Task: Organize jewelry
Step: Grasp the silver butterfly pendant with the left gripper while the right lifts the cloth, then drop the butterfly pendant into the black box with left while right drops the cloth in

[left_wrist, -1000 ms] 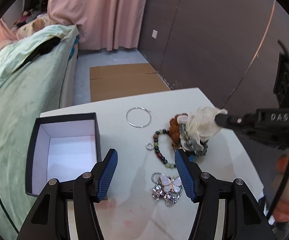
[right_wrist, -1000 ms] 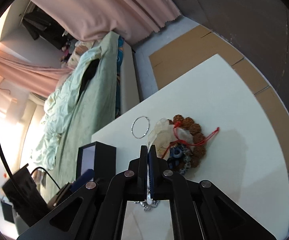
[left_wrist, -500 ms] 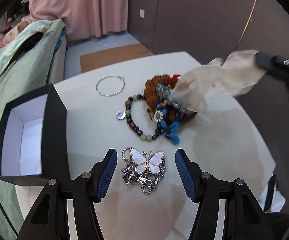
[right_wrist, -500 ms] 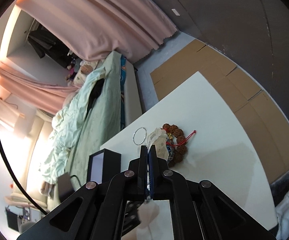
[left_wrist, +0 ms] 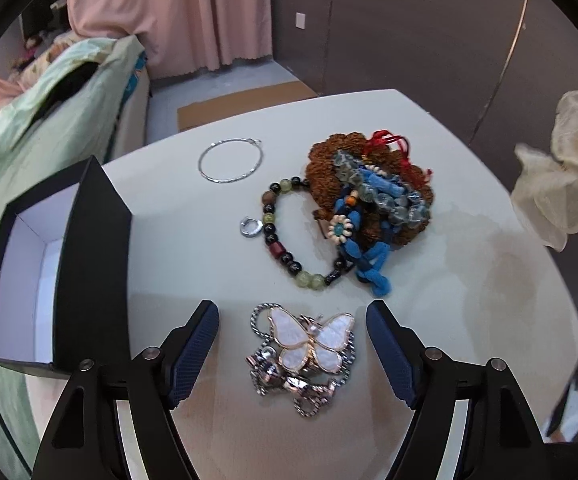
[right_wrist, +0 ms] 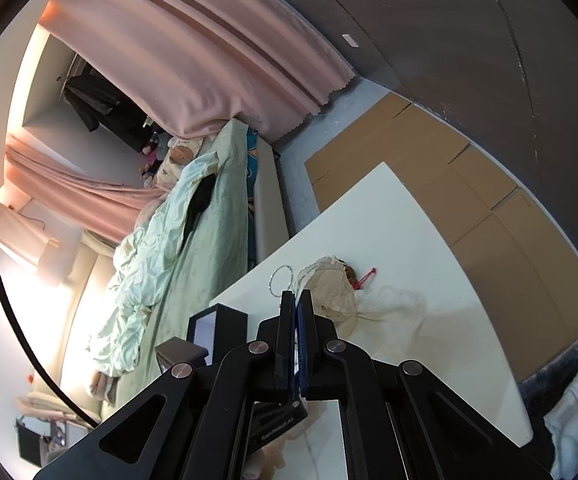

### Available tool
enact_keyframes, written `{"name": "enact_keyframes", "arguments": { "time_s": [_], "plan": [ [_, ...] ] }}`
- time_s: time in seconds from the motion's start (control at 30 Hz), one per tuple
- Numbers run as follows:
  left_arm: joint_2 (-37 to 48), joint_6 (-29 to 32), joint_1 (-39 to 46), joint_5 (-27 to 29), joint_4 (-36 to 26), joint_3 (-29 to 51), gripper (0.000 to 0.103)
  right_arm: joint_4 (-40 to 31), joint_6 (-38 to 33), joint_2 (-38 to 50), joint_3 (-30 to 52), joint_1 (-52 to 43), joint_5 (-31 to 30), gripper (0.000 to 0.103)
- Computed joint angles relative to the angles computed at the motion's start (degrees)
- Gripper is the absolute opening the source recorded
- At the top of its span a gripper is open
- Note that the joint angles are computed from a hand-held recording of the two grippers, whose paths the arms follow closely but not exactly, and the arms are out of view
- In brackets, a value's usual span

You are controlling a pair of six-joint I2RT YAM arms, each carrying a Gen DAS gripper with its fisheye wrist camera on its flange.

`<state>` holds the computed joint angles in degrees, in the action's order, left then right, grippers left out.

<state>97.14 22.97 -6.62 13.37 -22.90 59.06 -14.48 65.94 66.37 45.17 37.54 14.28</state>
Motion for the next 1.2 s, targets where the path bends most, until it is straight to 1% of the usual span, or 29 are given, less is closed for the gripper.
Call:
{"name": "enact_keyframes", "arguments": {
  "time_s": [0.13, 0.17, 0.2, 0.23, 0.27, 0.3, 0.43, 0.6, 0.77, 1.0, 1.2],
  "plan": [
    [-0.5, 0.5, -0.6, -1.0, 1.8, -0.9, 0.077, 0.0, -0.3, -0.1, -0.2, 0.1, -0.1, 0.003],
    [-0.7, 0.9, -0.5, -0.5, 1.8, -1.1, 0.073, -0.1, -0.5, 0.1, -0.1, 0.1, -0.2, 0.003],
    [-0.6, 1.3, -0.3, 0.5, 1.1, -0.8, 0.066, -0.2, -0.5, 0.2, 0.0, 0.2, -0.3, 0.003],
    [-0.5, 1.4, -0.3, 1.3, 0.5, -0.6, 0.062, -0.2, -0.6, 0.6, 0.3, 0.3, -0.3, 0.003],
    [-1.0, 1.6, -0.3, 1.0, 0.7, -0.9, 0.051, -0.3, -0.6, 0.9, 0.6, 0.5, -0.1, 0.003],
    [-1.2, 1.8, -0.3, 1.1, 0.3, -0.9, 0.043, -0.5, -0.6, 1.0, 0.7, 0.7, 0.0, 0.003],
    [-0.3, 1.3, 1.5, 2.0, -2.2, 1.2, 0.043, -0.9, -0.3, 1.9, 1.4, 1.6, 0.9, 0.003],
    [-2.9, 1.4, 4.7, 6.7, -4.7, 2.5, 0.043, -0.9, 0.2, 3.3, 2.4, 2.9, 1.9, 0.003],
    [-4.5, 1.9, 8.7, 11.7, -8.8, 5.0, 0.043, 0.0, 0.4, 5.5, 3.8, 4.1, 2.9, 0.003],
    [-4.9, 3.3, 14.6, 17.3, -13.9, 10.2, 0.043, 3.9, 0.3, 10.2, 6.6, 6.1, 3.5, 0.003],
    [-2.3, 2.5, 18.9, 19.6, -16.5, 15.7, 0.043, 7.5, 0.2, 14.9, 9.7, 7.9, 3.6, 0.003]
  ]
}}
